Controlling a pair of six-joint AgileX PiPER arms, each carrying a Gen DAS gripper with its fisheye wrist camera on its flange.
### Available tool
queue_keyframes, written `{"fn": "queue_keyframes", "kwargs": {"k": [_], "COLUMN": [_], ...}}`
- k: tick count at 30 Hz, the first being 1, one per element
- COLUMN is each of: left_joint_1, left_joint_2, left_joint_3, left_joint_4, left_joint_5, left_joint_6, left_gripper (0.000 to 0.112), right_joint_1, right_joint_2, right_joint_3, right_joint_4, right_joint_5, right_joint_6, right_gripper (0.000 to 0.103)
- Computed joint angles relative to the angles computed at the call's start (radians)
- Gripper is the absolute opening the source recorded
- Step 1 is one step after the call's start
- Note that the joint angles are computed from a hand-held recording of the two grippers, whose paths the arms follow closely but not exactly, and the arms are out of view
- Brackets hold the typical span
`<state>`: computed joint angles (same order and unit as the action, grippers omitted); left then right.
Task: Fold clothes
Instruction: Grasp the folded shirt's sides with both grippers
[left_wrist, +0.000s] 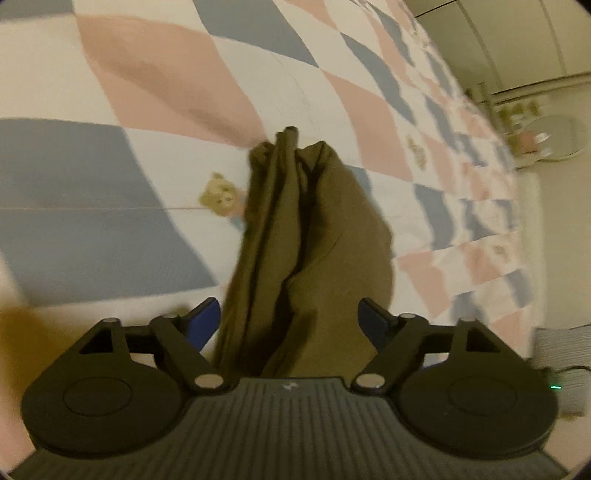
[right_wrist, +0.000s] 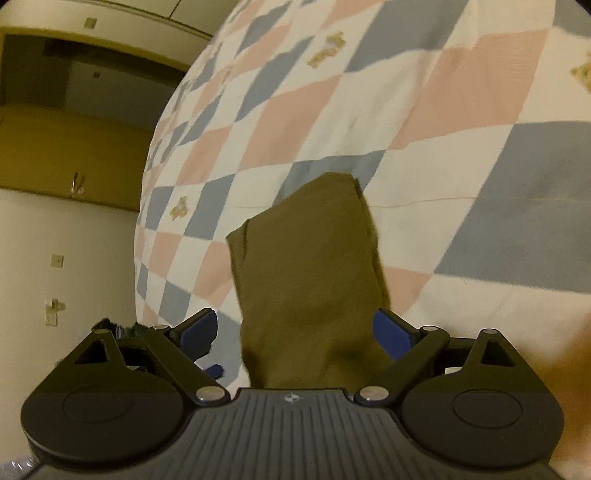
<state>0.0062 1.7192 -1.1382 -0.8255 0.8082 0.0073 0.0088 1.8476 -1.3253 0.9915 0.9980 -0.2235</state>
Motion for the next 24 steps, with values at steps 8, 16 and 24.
{"fn": "queue_keyframes", "kwargs": {"k": [8, 16, 24], "left_joint_1": [0.047, 0.005, -0.068], "left_joint_2": [0.147, 0.243, 0.173], "left_joint_3": [0.013, -0.046, -0.055], "left_joint_4": [-0.255, -0.337, -0.156], "left_joint_5": [0.012, 0.014, -0.070], "left_joint_6": [0.270, 0.387, 0.231], "left_gripper": [0.090, 0.085, 0.032], "right_joint_1": [0.010, 0.026, 0.069], "right_joint_2": [0.172, 0.317, 0.364], "right_joint_3": [-0.051, -0.117, -0.131], "right_joint_4": [0.119, 0.160, 0.209], "right_joint_5": [-0.047, -0.016, -0.039], "right_joint_6": [-0.075, -0.112, -0.186], "right_gripper": [0.094, 0.088, 0.052]}}
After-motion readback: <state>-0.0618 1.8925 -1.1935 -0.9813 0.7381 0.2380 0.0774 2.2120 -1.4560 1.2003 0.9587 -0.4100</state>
